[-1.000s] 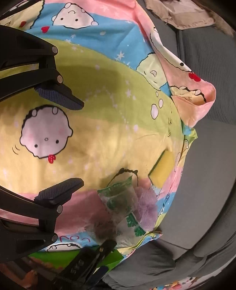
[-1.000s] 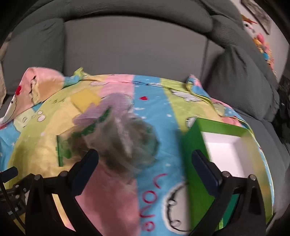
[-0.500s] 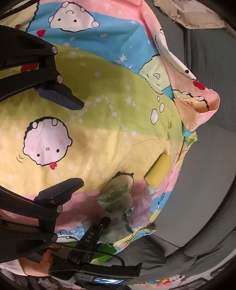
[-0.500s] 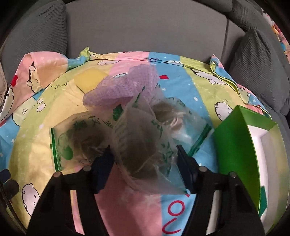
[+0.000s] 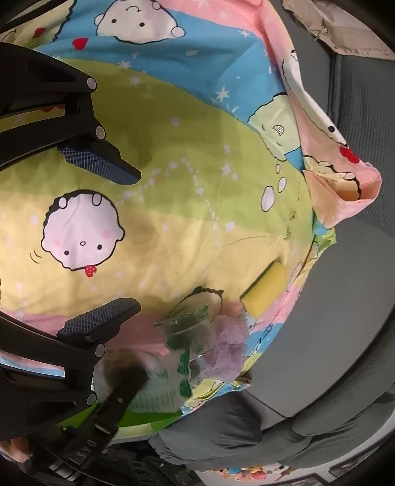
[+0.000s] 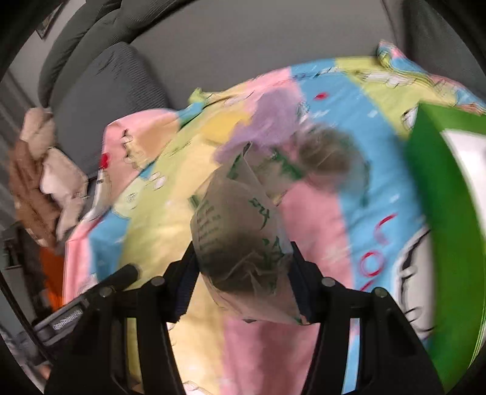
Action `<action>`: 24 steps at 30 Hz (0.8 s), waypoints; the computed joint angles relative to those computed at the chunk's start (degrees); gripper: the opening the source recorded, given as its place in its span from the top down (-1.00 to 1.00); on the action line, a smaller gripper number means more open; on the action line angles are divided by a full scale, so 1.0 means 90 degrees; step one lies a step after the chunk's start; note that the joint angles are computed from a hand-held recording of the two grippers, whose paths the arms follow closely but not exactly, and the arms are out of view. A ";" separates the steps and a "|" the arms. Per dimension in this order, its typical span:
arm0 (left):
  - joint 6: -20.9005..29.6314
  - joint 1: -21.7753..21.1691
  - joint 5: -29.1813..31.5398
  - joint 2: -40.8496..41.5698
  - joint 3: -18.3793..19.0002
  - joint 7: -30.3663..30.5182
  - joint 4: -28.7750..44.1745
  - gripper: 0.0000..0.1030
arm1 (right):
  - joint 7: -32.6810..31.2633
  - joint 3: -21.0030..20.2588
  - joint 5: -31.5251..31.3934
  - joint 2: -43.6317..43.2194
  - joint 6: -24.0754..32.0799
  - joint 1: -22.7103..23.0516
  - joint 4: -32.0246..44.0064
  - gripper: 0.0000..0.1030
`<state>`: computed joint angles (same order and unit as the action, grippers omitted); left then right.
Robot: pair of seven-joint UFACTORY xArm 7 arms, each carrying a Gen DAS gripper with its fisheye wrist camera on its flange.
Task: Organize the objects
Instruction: 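Move the right gripper back to the clear plastic bags and grasp one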
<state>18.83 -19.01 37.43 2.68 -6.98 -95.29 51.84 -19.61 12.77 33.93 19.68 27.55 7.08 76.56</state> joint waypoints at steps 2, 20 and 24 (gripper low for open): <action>-0.0071 -0.0017 -0.0065 0.0082 -0.0011 0.0047 0.0064 -0.53 | 0.0283 -0.0085 -0.0243 0.0062 0.0244 0.0124 0.0069 -0.06; -0.0966 -0.0534 -0.1009 0.0829 0.0261 0.0807 0.0633 -0.53 | -0.1153 0.0114 0.2061 -0.0406 0.0226 -0.0523 -0.0301 -0.27; -0.0968 -0.0711 -0.1432 0.1129 0.0322 0.1206 0.0923 -0.53 | -0.1388 -0.0022 0.2252 -0.0370 0.0301 -0.0445 -0.0258 -0.03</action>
<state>10.12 -25.41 24.54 12.84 -4.08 -84.43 60.15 -32.10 12.57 54.20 16.35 30.26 3.08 74.24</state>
